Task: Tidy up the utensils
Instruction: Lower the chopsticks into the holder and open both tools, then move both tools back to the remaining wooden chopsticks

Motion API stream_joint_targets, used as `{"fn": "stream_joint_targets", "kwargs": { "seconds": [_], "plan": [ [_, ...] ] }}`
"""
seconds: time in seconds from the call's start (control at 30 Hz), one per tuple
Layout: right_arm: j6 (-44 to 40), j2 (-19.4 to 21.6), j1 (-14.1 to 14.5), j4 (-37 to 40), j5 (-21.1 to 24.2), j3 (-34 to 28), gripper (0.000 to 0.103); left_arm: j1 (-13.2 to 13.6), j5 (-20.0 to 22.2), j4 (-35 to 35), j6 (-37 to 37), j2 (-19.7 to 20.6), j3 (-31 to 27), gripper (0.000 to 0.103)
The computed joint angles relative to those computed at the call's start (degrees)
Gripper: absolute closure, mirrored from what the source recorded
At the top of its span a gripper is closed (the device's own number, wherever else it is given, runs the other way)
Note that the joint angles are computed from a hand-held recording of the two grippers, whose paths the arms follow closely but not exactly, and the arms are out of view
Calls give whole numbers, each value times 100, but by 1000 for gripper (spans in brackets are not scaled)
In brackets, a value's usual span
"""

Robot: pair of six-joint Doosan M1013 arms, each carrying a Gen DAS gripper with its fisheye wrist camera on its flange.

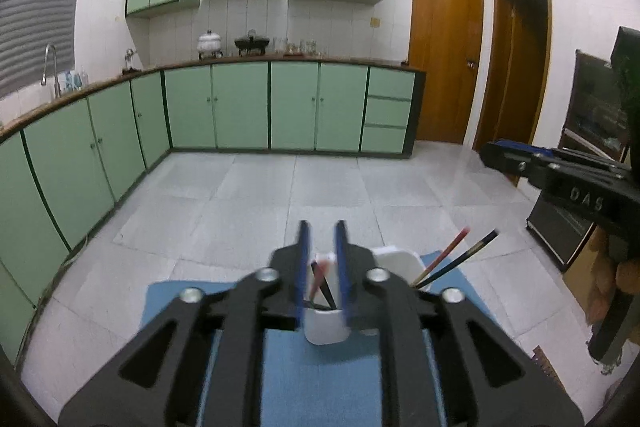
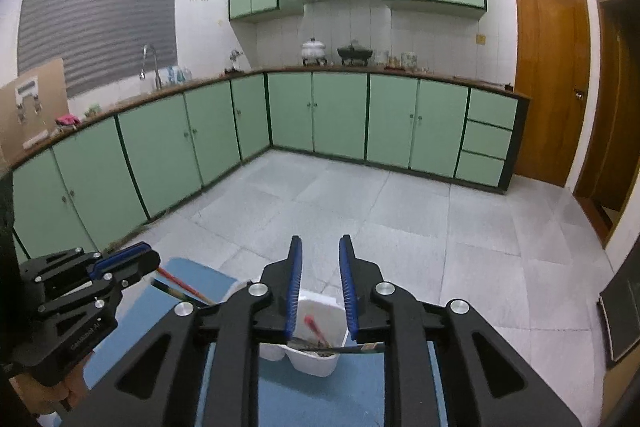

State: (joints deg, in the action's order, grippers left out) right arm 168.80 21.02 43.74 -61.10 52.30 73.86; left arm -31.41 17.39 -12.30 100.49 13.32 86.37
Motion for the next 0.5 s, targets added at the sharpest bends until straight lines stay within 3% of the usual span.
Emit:
{"fn": "stream_joint_targets", "kwargs": {
  "seconds": [0.2, 0.33, 0.43, 0.5],
  "plan": [
    [709, -468, 478, -844, 228, 402, 72, 59, -253, -88, 227, -697, 475, 70],
    [1183, -702, 1023, -1220, 568, 949, 72, 133, -456, -742, 761, -1346, 1256, 63],
    [1799, -731, 1487, -1288, 867, 1446, 72, 66, -799, -263, 312, -1783, 1973, 59],
    [2230, -654, 1777, -1248, 1100, 1702, 72, -11, -994, 618, -652, -2093, 2551, 58]
  ]
}}
